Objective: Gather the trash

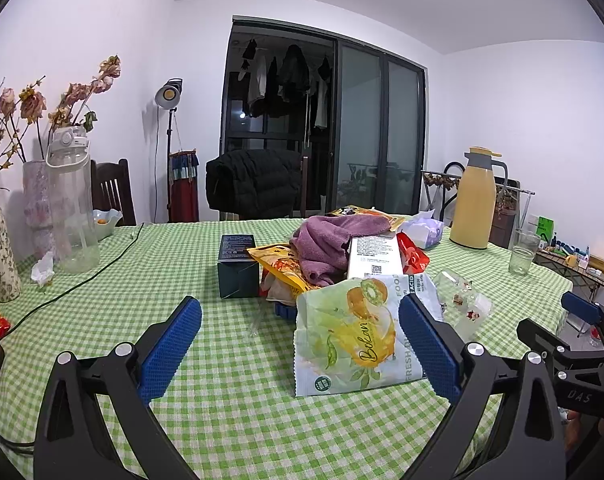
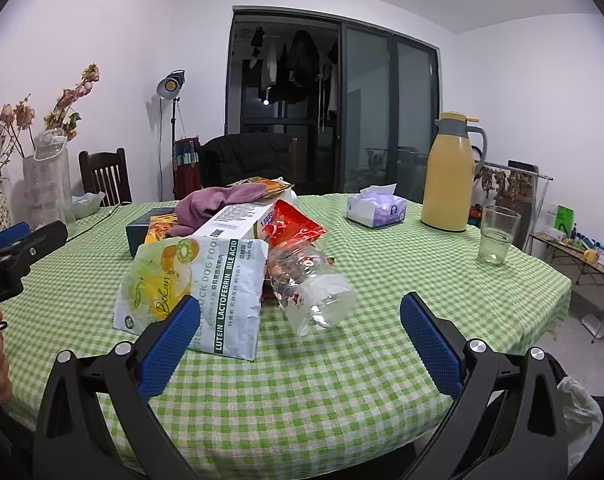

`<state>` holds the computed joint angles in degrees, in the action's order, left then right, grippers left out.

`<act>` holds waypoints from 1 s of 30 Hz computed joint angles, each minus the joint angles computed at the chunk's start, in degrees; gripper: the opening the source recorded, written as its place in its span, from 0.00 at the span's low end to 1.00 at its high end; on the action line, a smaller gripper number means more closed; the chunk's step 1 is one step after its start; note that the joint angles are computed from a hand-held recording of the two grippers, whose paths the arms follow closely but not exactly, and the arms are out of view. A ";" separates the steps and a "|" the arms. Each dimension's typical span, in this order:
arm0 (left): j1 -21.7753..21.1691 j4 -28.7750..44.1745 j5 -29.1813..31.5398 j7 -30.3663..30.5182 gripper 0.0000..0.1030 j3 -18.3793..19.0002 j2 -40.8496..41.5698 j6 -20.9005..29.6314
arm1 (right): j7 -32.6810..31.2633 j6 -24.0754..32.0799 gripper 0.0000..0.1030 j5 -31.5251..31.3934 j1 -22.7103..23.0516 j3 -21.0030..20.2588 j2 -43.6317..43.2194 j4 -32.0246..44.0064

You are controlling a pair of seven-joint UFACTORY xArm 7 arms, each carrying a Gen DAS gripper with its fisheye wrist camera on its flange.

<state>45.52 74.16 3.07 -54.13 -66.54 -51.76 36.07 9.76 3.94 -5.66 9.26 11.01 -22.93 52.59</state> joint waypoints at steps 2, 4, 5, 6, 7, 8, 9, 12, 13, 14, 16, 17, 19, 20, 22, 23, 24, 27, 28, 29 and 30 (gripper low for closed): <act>-0.02 -0.08 -0.07 -0.04 0.93 0.01 -0.06 -0.09 | -0.06 0.13 0.94 0.22 0.33 -0.31 0.07 0.01; -0.11 -0.18 -0.08 0.01 0.93 0.06 -0.06 -0.14 | 0.09 0.34 0.94 0.22 0.20 -0.24 0.10 0.06; -0.18 -0.24 -0.07 0.06 0.93 0.08 -0.03 -0.18 | 0.06 0.31 0.94 0.29 0.30 -0.37 0.11 0.07; -0.16 -0.20 -0.05 0.05 0.93 0.08 -0.05 -0.11 | 0.06 0.26 0.94 0.32 0.35 -0.42 0.09 0.02; -0.13 -0.19 -0.05 0.02 0.93 0.07 -0.05 -0.16 | 0.26 0.23 0.94 0.17 0.03 -0.15 0.07 0.01; -0.19 -0.27 -0.05 0.06 0.93 0.08 -0.02 -0.16 | 0.54 0.07 0.94 0.04 -0.32 0.07 0.01 -0.03; -0.14 -0.19 -0.04 0.03 0.93 0.05 -0.01 -0.03 | 0.79 -0.07 0.94 -0.08 -0.57 0.28 -0.08 -0.17; 0.03 -0.08 -0.18 -0.08 0.93 -0.12 0.15 0.14 | 0.60 -0.05 0.94 0.07 0.05 -0.22 -0.03 -0.15; 0.11 -0.02 -0.23 -0.11 0.93 -0.18 0.21 0.18 | 0.33 0.01 0.94 0.25 0.49 -0.54 -0.04 -0.18; 0.13 -0.02 -0.27 -0.15 0.93 -0.23 0.21 0.19 | 0.25 0.04 0.94 0.29 0.53 -0.57 -0.03 -0.16; 0.23 0.05 -0.31 -0.12 0.93 -0.30 0.23 0.23 | 0.25 0.11 0.94 0.30 0.43 -0.52 -0.06 -0.16; 0.19 0.02 -0.34 -0.05 0.93 -0.29 0.28 0.17 | 0.25 0.03 0.94 0.37 0.45 -0.54 0.00 -0.13; 0.19 -0.02 -0.36 0.12 0.93 -0.40 0.46 0.17 | 0.44 0.00 0.94 0.30 0.17 -0.30 0.02 -0.12; 0.19 -0.03 -0.36 0.17 0.93 -0.45 0.50 0.24 | 0.59 -0.03 0.94 0.17 -0.06 -0.09 0.00 -0.15; 0.11 -0.14 -0.40 0.20 0.93 -0.46 0.51 0.24 | 0.49 -0.20 0.94 0.19 0.17 -0.22 0.00 -0.23; 0.14 -0.13 -0.40 0.14 0.93 -0.48 0.45 0.26 | 0.53 -0.22 0.94 0.16 0.14 -0.13 -0.03 -0.25; 0.12 -0.19 -0.45 0.12 0.93 -0.47 0.49 0.23 | 0.51 -0.24 0.94 0.13 0.13 -0.13 -0.10 -0.30; 0.08 -0.22 -0.61 -0.04 0.93 -0.54 0.59 0.39 | 0.80 -0.31 0.94 -0.15 -0.38 0.25 -0.06 -0.27; 0.00 -0.33 -0.67 -0.10 0.93 -0.53 0.65 0.36 | 0.84 -0.30 0.94 -0.20 -0.44 0.24 -0.02 -0.26; -0.07 -0.41 -0.68 -0.17 0.93 -0.53 0.68 0.38 | 0.96 -0.24 0.94 -0.26 -0.57 0.32 -0.03 -0.26; -0.13 -0.49 -0.66 -0.17 0.93 -0.49 0.75 0.38 | 0.96 -0.12 0.94 -0.23 -0.49 0.26 0.05 -0.17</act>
<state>45.39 73.67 2.41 -54.30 -67.03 -51.02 36.45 10.73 3.82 -5.89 8.78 11.27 -22.87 52.42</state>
